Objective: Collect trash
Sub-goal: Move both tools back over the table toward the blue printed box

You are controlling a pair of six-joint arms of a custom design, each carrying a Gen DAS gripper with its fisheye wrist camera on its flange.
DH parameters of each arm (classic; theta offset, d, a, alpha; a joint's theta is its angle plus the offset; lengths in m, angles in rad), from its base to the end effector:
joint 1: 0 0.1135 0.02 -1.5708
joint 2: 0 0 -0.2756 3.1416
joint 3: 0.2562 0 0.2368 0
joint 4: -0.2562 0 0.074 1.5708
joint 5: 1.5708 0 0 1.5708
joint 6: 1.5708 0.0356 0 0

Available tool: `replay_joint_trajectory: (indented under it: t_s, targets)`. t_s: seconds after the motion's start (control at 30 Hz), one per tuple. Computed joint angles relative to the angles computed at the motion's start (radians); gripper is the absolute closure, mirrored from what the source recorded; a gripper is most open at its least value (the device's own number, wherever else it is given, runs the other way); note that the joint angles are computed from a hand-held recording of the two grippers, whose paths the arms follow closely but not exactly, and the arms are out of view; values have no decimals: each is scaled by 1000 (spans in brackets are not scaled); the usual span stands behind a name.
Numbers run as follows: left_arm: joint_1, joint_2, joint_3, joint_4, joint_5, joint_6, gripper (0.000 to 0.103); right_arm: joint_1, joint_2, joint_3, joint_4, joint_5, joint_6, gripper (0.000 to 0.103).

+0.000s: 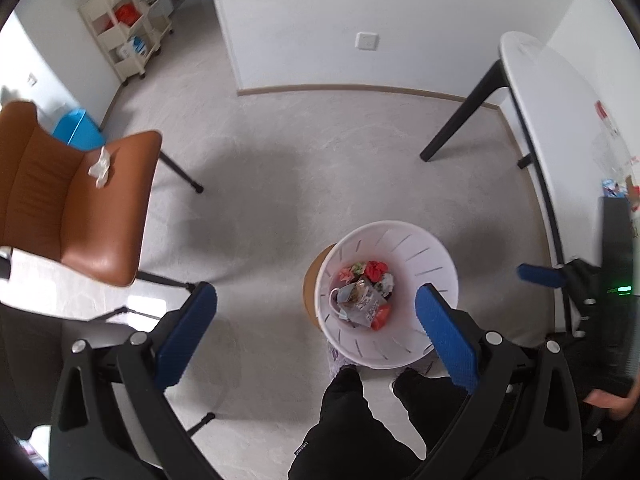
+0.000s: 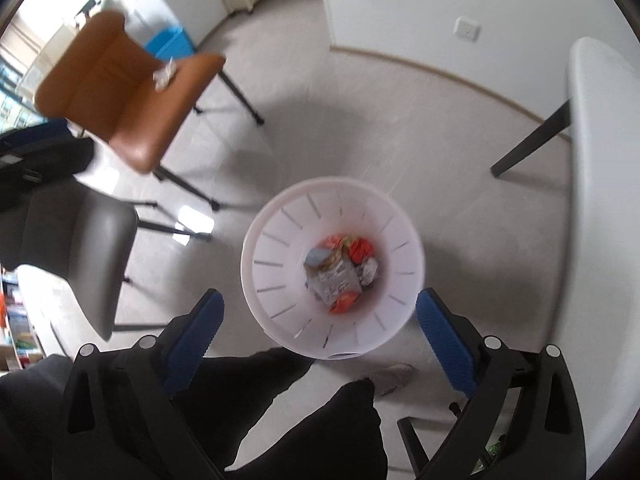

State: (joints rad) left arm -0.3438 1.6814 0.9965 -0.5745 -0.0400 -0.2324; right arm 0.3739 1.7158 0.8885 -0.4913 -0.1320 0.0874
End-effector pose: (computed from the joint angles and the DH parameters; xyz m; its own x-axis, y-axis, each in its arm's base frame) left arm 0.2823 -0.0996 0.1847 -0.9470 0.0946 -0.3069 0.1101 0.9934 -0.0335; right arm 0.2648 0.1089 0.1524 -0.9323 -0.2728 -0.2375 -0.3124 0.9382 0.1487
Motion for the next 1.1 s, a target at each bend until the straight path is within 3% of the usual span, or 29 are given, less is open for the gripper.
replay_joint_trajectory:
  t_s: [0.17, 0.37, 0.6, 0.8, 0.9, 1.0, 1.1]
  targets:
    - [-72, 5, 63, -8, 1, 42, 8, -73, -233, -34, -98, 44, 51, 3]
    - [-167, 60, 160, -18, 8, 96, 8, -201, -378, -89, -175, 61, 93, 3]
    - [-294, 128, 258, -47, 12, 123, 8, -415, -532, -187, -234, 30, 54, 3]
    - [-423, 212, 396, -89, 26, 126, 8, -718, -615, -216, -307, -42, -128, 3]
    - [-487, 273, 494, -116, 36, 127, 8, -928, -615, -197, -356, -99, -297, 3]
    - [-544, 368, 643, -168, 73, 126, 8, -1136, -579, -148, -405, -154, -477, 3]
    - [-609, 515, 876, -261, 83, 145, 8, -1335, -512, -85, -448, -204, -651, 3]
